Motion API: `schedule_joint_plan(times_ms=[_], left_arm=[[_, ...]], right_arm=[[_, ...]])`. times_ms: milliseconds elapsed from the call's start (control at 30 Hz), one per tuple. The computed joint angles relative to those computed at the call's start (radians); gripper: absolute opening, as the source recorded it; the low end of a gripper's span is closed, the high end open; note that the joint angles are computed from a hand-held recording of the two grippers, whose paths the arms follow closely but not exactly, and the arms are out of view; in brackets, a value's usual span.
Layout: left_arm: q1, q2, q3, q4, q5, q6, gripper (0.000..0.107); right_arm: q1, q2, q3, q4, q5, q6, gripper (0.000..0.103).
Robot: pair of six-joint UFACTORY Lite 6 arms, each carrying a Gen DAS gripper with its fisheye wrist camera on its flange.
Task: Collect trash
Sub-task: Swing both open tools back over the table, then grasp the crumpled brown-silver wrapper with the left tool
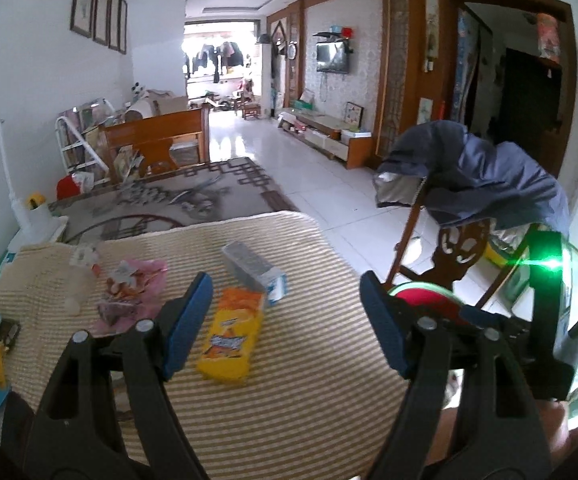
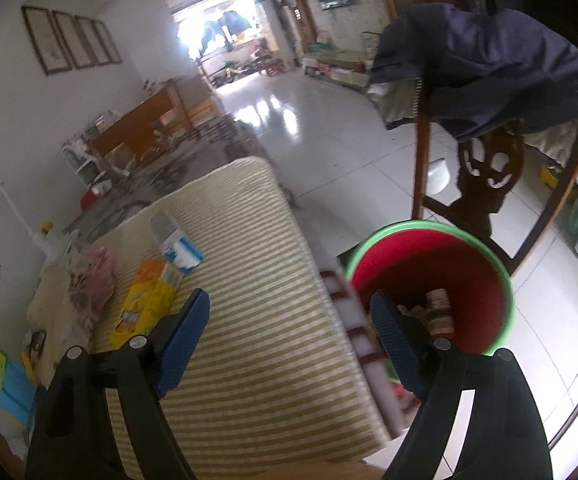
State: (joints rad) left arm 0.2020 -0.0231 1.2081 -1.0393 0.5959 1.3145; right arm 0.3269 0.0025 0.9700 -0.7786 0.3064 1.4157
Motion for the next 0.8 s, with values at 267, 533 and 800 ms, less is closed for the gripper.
schedule_joint_plan(times_ms=[267,533,800], left_arm=[[0.227,0.409,0.281,0.239,-0.034,-0.198,0.080],[0.274,0.802,0.634,0.657,0.031,-0.650,0.080],[0.253,0.807,0.599,0.667,0.010,-0.647,0.047]], right_arm=[[0.078,0.135,0.114,0.027,0.079,-0.051,0.083],[0.072,0.176,0.145,0.100,0.092,-0.119,0.083],[0.068,0.164,0.131,0.075,0.078,-0.104,0.083]])
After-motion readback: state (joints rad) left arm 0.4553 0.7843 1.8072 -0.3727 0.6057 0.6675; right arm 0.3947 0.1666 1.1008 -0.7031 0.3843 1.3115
